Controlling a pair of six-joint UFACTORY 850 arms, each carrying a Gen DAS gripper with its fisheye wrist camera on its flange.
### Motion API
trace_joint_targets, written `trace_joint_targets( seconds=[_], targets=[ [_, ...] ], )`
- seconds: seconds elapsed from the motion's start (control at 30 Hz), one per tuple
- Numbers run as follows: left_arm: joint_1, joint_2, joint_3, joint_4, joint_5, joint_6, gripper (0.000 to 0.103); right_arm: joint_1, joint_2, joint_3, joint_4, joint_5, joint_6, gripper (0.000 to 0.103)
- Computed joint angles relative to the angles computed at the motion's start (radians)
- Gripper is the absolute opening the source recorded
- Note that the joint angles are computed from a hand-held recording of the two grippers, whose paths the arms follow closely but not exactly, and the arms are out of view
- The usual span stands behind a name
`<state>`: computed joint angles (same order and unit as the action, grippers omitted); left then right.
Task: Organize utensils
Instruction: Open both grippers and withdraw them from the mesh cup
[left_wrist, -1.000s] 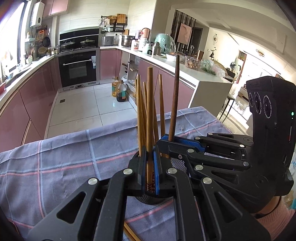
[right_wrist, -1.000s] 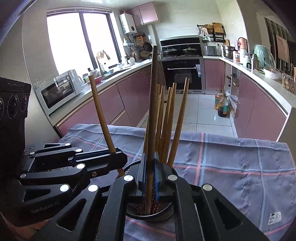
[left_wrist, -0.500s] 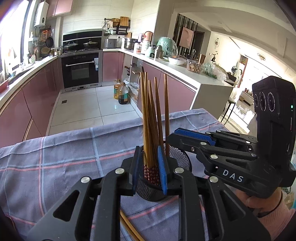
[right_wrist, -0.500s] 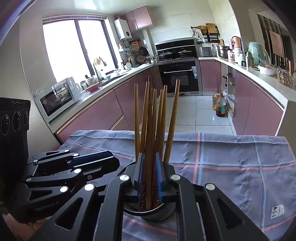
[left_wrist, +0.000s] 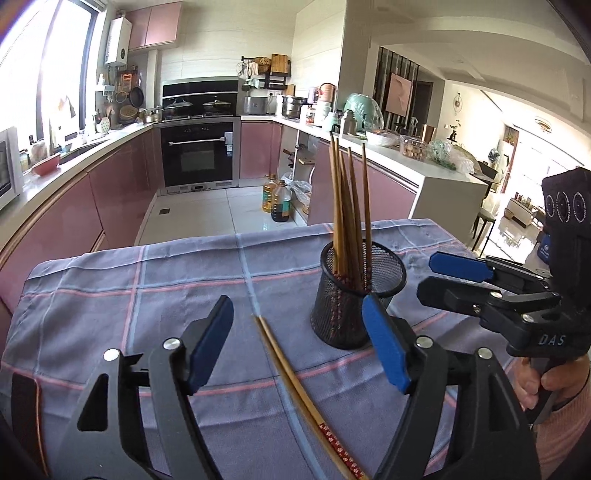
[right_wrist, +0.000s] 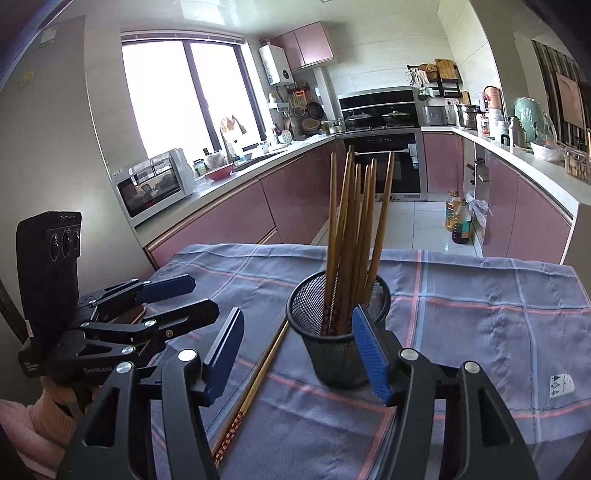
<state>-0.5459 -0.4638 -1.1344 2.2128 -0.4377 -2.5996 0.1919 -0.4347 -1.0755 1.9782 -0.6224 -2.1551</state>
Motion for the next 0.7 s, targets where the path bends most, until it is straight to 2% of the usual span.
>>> trace_joint_targets(
  seconds=[0.07,0.13,0.23,0.43,0.53,0.7],
  targets=[
    [-0.004,0.011,0.028,-0.036,-0.024,0.011,0.087,0.009,-0.007,0.011,-0.016,0.009,0.009,0.064],
    [-0.01,0.015,0.052,-0.083,-0.048,0.041,0.087,0.022,-0.021,0.014,-0.038,0.027,0.03,0.065],
    [-0.014,0.018,0.083,-0.132,-0.064,0.051,0.094,0.038,-0.045,0.014,-0.079,0.052,0.067,0.065],
    [-0.012,0.022,0.138,-0.2,-0.079,0.073,0.094,0.078,-0.071,0.018,-0.121,0.106,0.101,0.066],
    [-0.005,0.025,0.155,-0.18,-0.057,0.036,0.093,0.095,-0.076,0.016,-0.122,0.131,0.095,0.066],
    [-0.009,0.014,0.157,-0.181,-0.039,0.032,0.086,0.122,-0.083,0.014,-0.091,0.18,0.063,0.064]
  ],
)
